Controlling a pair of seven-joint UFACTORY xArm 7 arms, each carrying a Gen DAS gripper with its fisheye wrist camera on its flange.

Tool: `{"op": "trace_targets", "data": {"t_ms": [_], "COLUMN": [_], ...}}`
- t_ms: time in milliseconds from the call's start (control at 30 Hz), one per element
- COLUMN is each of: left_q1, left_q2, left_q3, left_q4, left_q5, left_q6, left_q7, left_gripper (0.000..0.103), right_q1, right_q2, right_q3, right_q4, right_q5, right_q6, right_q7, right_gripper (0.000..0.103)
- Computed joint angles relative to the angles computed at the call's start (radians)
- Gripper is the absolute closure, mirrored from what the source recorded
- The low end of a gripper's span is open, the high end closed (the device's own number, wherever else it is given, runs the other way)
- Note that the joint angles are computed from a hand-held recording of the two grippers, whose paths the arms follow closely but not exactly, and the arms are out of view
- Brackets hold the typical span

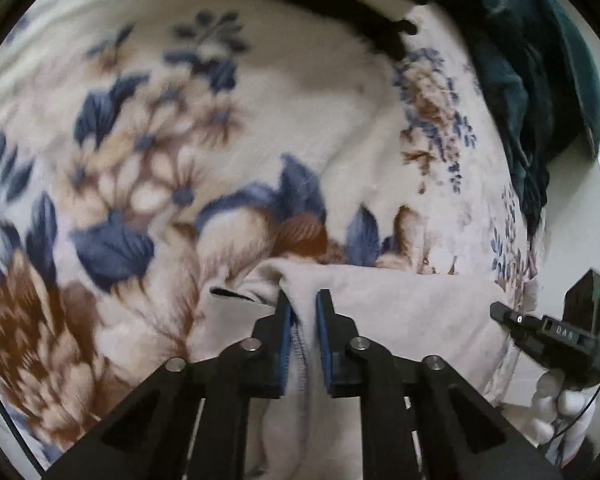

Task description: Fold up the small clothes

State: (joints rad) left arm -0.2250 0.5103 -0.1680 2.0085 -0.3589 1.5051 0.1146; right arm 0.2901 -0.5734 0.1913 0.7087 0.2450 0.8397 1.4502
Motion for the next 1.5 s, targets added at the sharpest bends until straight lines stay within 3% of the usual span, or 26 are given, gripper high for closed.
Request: {"op": "trace_targets", "data": {"t_ms": [200,333,367,433,467,533,733,933,967,1000,1033,1067,1100,1133,1233,1333,1500], "left_q1": [-0.004,0.037,0.06,0.094,0.109,0.11,0.047,0.116,0.129,0.141,0.153,0.164,0.174,0.181,0.182,0.162,0.121], "left_q2": [0.049,0.12,0.094,0.024,-0.036,-0.12,-0.307,-0.292,-0.292,-0.293,-0.29,-0.283,-0.278,-0.268,-0.201,-0.134,-0.08], "left_q3": [0.006,-0.014,-0.017,-0.02,-0.015,-0.002,0.041,0.082,0.085,0.086,0.088,0.088,0.086,0.083,0.063,0.033,-0.009], "left_q4": [0.035,0.171,0.151,0.073,0.004,-0.096,-0.398,-0.399,-0.391,-0.392,-0.387,-0.381,-0.378,-0.375,-0.342,-0.309,-0.278], "left_q5": [0.032,-0.048,-0.083,-0.133,-0.148,-0.14,0.075,-0.083,-0.116,-0.149,-0.185,-0.225,-0.259,-0.291,-0.341,-0.338,-0.309], "left_q6": [0.019,0.138,0.142,0.133,0.124,0.115,0.056,0.119,0.112,0.101,0.087,0.063,0.051,0.039,0.008,-0.015,-0.012], "left_q7": [0.019,-0.043,-0.06,-0.054,-0.04,-0.01,0.13,0.05,0.045,0.047,0.046,0.045,0.049,0.051,0.037,0.043,0.072], "left_gripper": [0.095,0.087,0.08,0.078,0.078,0.078,0.078,0.078,0.078,0.067,0.054,0.023,0.014,0.014,0.014,0.014,0.013], "right_q1": [-0.029,0.009,0.002,-0.009,-0.012,-0.002,0.089,0.132,0.132,0.131,0.129,0.127,0.123,0.117,0.119,0.138,0.248], "right_q2": [0.026,0.068,0.051,0.03,0.02,0.002,0.016,0.003,-0.015,-0.03,-0.055,-0.078,-0.098,-0.125,-0.177,-0.22,-0.211], "right_q3": [0.012,-0.051,-0.048,-0.034,-0.021,0.007,0.03,0.034,0.035,0.035,0.035,0.035,0.037,0.037,0.016,-0.02,-0.121], "right_q4": [0.032,0.023,0.028,0.06,0.084,0.119,0.088,0.003,-0.011,-0.019,-0.029,-0.039,-0.047,-0.061,-0.12,-0.225,-0.381], "right_q5": [-0.068,0.03,0.028,0.003,-0.017,-0.036,0.069,0.167,0.174,0.176,0.177,0.174,0.168,0.159,0.164,0.221,0.353], "right_q6": [0.082,0.08,0.091,0.141,0.178,0.23,0.221,0.244,0.229,0.217,0.198,0.18,0.164,0.141,0.063,-0.086,-0.365], "right_q7": [0.02,-0.079,-0.074,-0.073,-0.07,-0.071,-0.123,-0.071,-0.061,-0.054,-0.047,-0.043,-0.038,-0.035,-0.063,-0.116,-0.282], "right_gripper": [0.098,0.095,0.091,0.069,0.066,0.064,0.064,0.064,0.064,0.064,0.064,0.064,0.058,0.045,0.029,0.027,0.025]}}
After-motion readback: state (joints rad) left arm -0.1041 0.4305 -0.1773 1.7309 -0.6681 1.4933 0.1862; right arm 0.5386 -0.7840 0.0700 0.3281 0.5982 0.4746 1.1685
